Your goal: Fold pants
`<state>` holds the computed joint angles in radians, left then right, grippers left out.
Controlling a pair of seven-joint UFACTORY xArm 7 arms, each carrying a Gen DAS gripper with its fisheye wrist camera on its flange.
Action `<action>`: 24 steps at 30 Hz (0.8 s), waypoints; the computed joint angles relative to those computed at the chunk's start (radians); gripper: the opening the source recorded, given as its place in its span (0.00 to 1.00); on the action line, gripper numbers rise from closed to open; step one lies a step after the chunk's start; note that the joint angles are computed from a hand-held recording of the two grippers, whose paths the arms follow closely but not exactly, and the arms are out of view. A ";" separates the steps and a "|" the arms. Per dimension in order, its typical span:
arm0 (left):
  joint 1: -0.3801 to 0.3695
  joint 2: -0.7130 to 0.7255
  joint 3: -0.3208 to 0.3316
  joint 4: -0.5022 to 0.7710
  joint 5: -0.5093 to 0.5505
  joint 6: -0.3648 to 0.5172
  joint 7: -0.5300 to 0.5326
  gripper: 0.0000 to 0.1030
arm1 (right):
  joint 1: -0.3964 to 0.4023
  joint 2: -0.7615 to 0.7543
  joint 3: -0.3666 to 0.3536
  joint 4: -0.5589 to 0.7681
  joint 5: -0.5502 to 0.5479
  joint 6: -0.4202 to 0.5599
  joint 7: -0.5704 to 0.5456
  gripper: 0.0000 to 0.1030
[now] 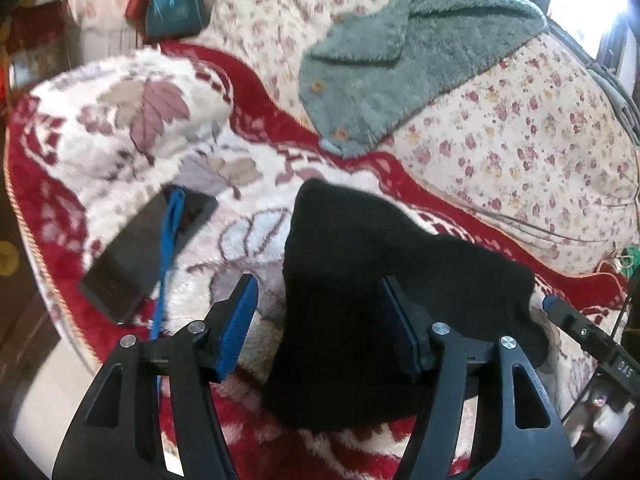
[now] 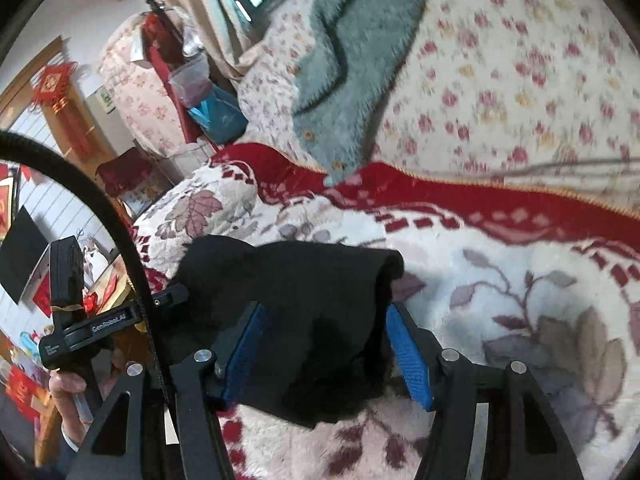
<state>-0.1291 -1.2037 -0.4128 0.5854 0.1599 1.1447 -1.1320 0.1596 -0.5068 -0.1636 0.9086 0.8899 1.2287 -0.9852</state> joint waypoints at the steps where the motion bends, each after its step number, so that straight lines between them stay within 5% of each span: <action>1: 0.003 0.003 -0.008 0.011 0.004 0.008 -0.001 0.61 | 0.003 -0.010 0.006 0.000 0.001 0.003 0.003 0.59; 13: 0.040 0.097 -0.171 0.170 0.082 0.122 -0.050 0.61 | 0.066 -0.168 0.019 -0.095 -0.035 -0.071 -0.010 0.59; 24: 0.036 0.126 -0.211 0.216 0.115 0.167 -0.104 0.61 | 0.109 -0.204 0.006 -0.116 -0.057 -0.080 0.018 0.59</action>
